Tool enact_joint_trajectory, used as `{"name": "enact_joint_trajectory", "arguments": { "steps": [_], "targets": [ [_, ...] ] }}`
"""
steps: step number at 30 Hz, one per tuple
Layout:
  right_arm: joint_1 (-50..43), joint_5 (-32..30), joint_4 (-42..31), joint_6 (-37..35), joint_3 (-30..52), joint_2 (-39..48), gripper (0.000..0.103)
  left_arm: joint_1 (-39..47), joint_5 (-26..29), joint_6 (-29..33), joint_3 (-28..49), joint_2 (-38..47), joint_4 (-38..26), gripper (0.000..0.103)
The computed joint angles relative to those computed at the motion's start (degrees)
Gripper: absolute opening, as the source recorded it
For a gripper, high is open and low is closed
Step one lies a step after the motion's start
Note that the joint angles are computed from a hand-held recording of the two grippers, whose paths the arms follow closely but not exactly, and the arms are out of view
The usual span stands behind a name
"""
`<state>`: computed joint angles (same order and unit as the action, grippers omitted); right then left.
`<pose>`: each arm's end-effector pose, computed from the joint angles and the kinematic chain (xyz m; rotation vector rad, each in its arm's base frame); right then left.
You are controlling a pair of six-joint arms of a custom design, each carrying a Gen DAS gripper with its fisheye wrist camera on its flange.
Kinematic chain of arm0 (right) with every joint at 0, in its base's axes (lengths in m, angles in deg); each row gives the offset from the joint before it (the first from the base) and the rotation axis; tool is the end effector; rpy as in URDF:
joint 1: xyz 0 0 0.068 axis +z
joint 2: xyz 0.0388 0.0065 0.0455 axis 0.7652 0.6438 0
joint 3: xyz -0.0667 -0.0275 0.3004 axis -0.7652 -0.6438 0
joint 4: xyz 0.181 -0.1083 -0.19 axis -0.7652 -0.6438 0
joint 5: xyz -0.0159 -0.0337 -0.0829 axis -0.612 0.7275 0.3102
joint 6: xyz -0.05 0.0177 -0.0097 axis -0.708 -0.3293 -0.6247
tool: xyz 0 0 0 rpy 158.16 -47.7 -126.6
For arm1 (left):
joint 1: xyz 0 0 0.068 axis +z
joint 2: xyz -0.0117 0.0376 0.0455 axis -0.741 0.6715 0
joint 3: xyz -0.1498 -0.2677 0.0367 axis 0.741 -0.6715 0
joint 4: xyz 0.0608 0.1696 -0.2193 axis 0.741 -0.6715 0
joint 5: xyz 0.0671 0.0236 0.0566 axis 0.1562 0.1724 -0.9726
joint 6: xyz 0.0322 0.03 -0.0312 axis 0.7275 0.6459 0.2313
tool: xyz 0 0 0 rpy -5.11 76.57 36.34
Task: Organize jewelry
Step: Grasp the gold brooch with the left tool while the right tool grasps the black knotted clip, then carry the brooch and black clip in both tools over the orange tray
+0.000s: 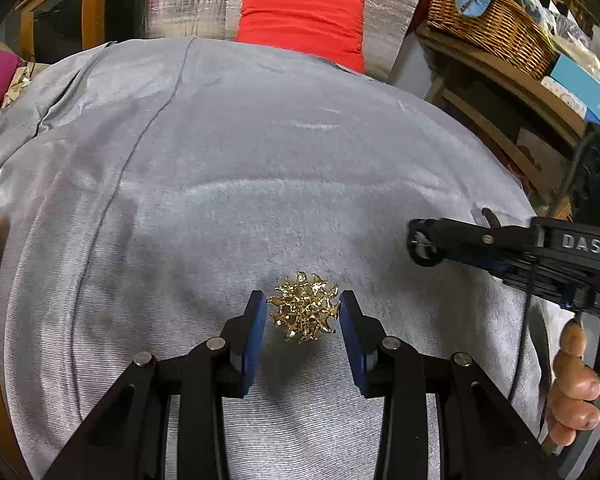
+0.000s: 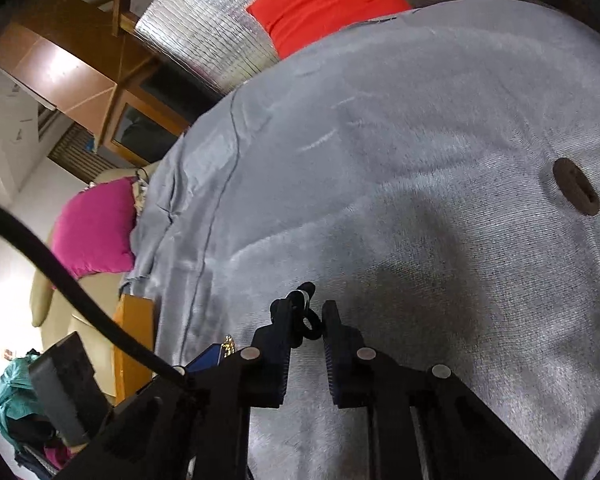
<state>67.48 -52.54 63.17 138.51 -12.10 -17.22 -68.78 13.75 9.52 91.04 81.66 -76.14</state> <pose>0.1995 0.0655 0.1524 0.6916 2.2651 0.7036 0.2546 -0.1103 0.1392 0.7407 2.3894 -0.5344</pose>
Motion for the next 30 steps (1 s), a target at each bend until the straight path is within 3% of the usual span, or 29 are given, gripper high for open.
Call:
{"name": "enact_joint_trajectory", "arguments": {
  "steps": [14, 25, 30],
  "targets": [
    [-0.7, 0.0, -10.2, 1.1, -3.1, -17.0, 0.016, 2.0, -0.1, 1.1, -3.1, -6.8, -0.9, 0.039],
    [8.6, 7.1, -18.4, 5.4, -2.9, -27.1, 0.016, 2.5, 1.8, 2.7, -9.7, -21.2, -5.3, 0.039],
    [10.6, 8.4, -20.7, 6.1, -1.7, -28.2, 0.016, 5.3, 0.6, 4.5, -12.5, -32.9, -10.4, 0.039]
  ]
}}
